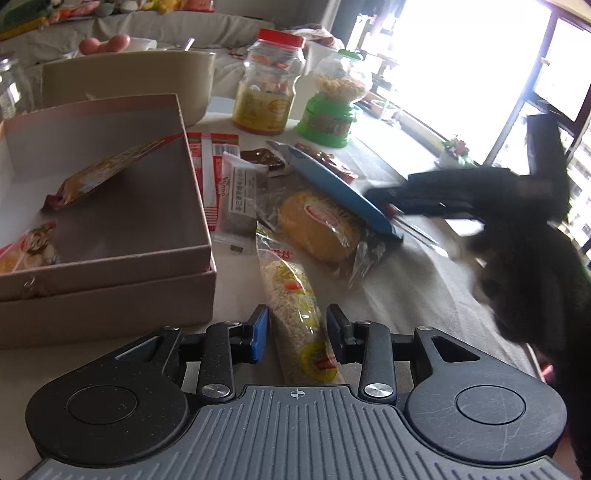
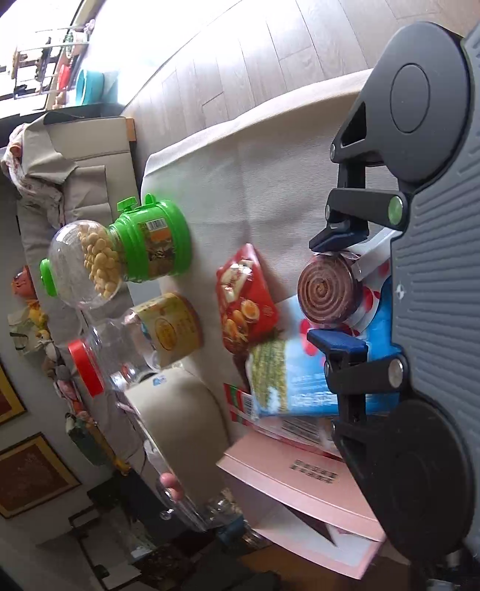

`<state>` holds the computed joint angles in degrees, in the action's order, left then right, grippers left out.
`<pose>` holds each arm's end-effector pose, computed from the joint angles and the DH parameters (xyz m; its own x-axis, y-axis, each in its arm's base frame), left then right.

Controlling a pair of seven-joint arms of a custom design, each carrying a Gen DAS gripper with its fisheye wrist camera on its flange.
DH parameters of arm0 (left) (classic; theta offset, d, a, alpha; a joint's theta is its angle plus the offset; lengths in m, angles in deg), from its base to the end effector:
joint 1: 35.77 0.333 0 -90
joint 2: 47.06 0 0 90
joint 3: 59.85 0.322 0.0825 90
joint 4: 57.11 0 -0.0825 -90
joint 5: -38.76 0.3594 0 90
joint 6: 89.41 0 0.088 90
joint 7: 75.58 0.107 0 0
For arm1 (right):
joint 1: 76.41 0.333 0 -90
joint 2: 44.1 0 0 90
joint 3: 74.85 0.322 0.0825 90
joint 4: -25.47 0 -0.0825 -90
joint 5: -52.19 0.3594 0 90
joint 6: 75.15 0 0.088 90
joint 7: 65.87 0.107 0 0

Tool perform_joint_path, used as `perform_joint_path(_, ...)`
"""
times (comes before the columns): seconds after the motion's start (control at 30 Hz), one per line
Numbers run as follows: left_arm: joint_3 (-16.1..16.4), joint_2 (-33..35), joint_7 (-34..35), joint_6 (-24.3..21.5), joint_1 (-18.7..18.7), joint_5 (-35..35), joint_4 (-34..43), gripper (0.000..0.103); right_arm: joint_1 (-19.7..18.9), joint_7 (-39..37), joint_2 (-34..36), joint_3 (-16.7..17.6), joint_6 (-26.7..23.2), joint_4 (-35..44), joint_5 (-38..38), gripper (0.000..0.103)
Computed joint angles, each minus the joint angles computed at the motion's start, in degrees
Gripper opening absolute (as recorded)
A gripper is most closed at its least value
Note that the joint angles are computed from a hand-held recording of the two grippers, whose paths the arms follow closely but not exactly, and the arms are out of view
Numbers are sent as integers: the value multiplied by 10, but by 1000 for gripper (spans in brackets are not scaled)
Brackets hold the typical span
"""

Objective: Organize snacks
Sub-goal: 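Grasp the yellow stick snack with the left tool while the right tool grasps the brown lollipop, then lift both snacks over the pink box and open both tools to release them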

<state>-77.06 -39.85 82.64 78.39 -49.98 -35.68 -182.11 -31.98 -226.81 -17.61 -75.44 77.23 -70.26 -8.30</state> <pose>0.4997 -0.2296 0.3923 -0.5611 -0.7885 0.2519 -0.6811 0.2669 -0.6818 0.4782 0.4949 0.4020 -0.1398 -0.9250 -0.3532 -0.6643 0.3521 -0.6593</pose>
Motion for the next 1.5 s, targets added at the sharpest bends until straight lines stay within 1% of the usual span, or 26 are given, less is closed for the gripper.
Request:
perform_joint_path(0.1,-3,2,10,13,-3,-7,-1,38,12,38,-32,4,10,-43,-20,45)
perform_joint_path(0.17,-4,-4,19,11,-3,-9,-6,37,15,58,-48,13,4,-65,-28,45)
perform_joint_path(0.3,5,-29,34,-23,1,-19,-31,36,25,77,-64,39,-37,-87,-30,46)
perform_joint_path(0.4,14,-55,37,-39,-2,-16,-58,36,38,70,-58,56,-85,-75,-30,46)
perform_joint_path(0.43,18,-66,37,-43,-4,-15,-69,36,40,71,-57,60,-85,-72,-31,46)
perform_joint_path(0.5,25,-90,35,-55,-7,-7,-93,36,39,73,-54,65,-58,-70,-35,47)
perform_joint_path(0.57,34,-116,30,-67,-10,4,-119,36,40,54,-50,70,-37,-63,-31,53)
perform_joint_path(0.6,38,-128,28,-70,-12,8,-131,36,45,40,-48,71,-40,-58,-30,55)
perform_joint_path(0.63,42,-139,28,-71,-15,9,-142,35,55,30,-47,70,-56,-53,-35,60)
perform_joint_path(0.67,46,-149,30,-70,-17,7,-152,35,67,18,-47,70,-85,-47,-40,68)
perform_joint_path(0.73,53,-161,25,-63,-21,0,-166,35,89,-11,-43,73,-157,-32,-37,77)
perform_joint_path(0.77,56,-163,23,-59,-23,-7,-170,35,97,-18,-42,76,-185,-28,-33,79)
perform_joint_path(0.8,59,-162,19,-58,-23,-14,-170,35,100,-20,-43,79,-197,-31,-30,79)
perform_joint_path(0.93,63,-166,14,-57,-24,-29,-174,35,95,5,-53,91,-179,-55,-10,79)
perform_joint_path(1.0,63,-167,16,-59,-26,-27,-175,35,96,16,-51,93,-160,-56,-13,82)
perform_joint_path(1.07,64,-169,22,-65,-28,-29,-174,35,96,19,-48,93,-117,-58,-35,88)
perform_joint_path(1.1,63,-166,27,-64,-29,-34,-170,35,93,13,-46,93,-92,-58,-42,88)
perform_joint_path(1.13,62,-166,32,-61,-30,-37,-170,35,93,1,-41,93,-80,-53,-42,88)
perform_joint_path(1.23,56,-160,41,-40,-34,-45,-166,35,108,-55,-21,93,-115,-20,-18,90)
perform_joint_path(1.3,52,-154,47,-28,-37,-46,-163,35,120,-71,-16,86,-141,-7,-11,90)
perform_joint_path(1.37,50,-150,37,-28,-38,-31,-164,35,135,-56,-18,75,-181,-3,-20,90)
perform_joint_path(1.43,49,-148,74,-16,-44,-56,-165,36,141,-41,-17,70,-225,6,-22,90)
perform_joint_path(1.5,48,-150,97,-11,-46,-69,-167,36,138,-20,-17,67,-240,6,-28,90)
